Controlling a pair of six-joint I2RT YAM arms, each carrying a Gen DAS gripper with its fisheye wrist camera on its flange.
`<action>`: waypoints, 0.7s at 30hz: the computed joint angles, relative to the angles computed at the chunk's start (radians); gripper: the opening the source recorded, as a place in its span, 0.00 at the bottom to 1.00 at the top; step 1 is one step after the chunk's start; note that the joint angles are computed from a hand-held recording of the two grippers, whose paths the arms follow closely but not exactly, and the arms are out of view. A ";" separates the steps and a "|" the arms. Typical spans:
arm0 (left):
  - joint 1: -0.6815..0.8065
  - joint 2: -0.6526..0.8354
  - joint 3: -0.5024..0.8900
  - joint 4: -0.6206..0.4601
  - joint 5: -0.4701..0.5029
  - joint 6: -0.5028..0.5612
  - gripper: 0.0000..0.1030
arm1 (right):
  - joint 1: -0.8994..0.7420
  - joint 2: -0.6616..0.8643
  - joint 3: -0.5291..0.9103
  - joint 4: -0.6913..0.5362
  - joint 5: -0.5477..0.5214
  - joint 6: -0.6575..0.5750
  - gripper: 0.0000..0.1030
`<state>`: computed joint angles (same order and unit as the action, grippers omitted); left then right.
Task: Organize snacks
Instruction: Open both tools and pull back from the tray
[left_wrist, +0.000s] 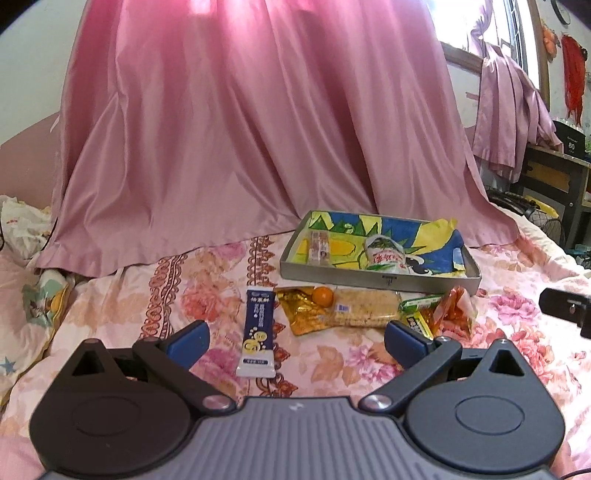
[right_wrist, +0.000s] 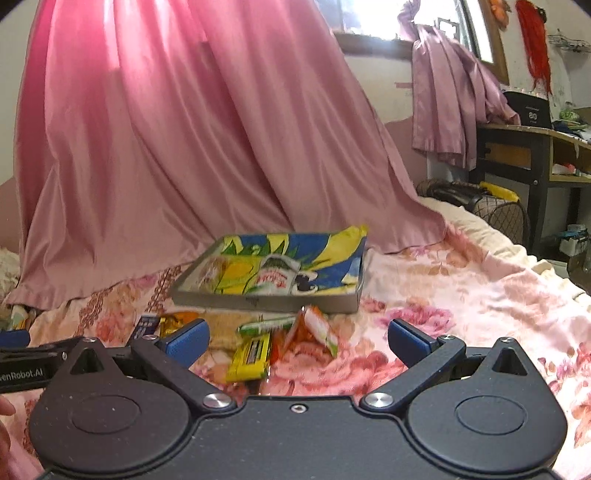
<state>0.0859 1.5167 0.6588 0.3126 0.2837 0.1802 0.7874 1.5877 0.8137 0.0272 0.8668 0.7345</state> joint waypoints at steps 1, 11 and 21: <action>0.003 -0.003 -0.001 -0.007 0.000 0.002 1.00 | 0.004 0.006 0.006 -0.008 -0.003 -0.004 0.99; -0.005 -0.007 0.017 -0.074 -0.043 0.028 1.00 | 0.024 0.058 0.056 -0.051 -0.027 -0.053 0.99; 0.004 0.047 0.097 -0.178 -0.049 0.023 1.00 | 0.001 0.095 0.107 -0.113 -0.096 -0.075 0.99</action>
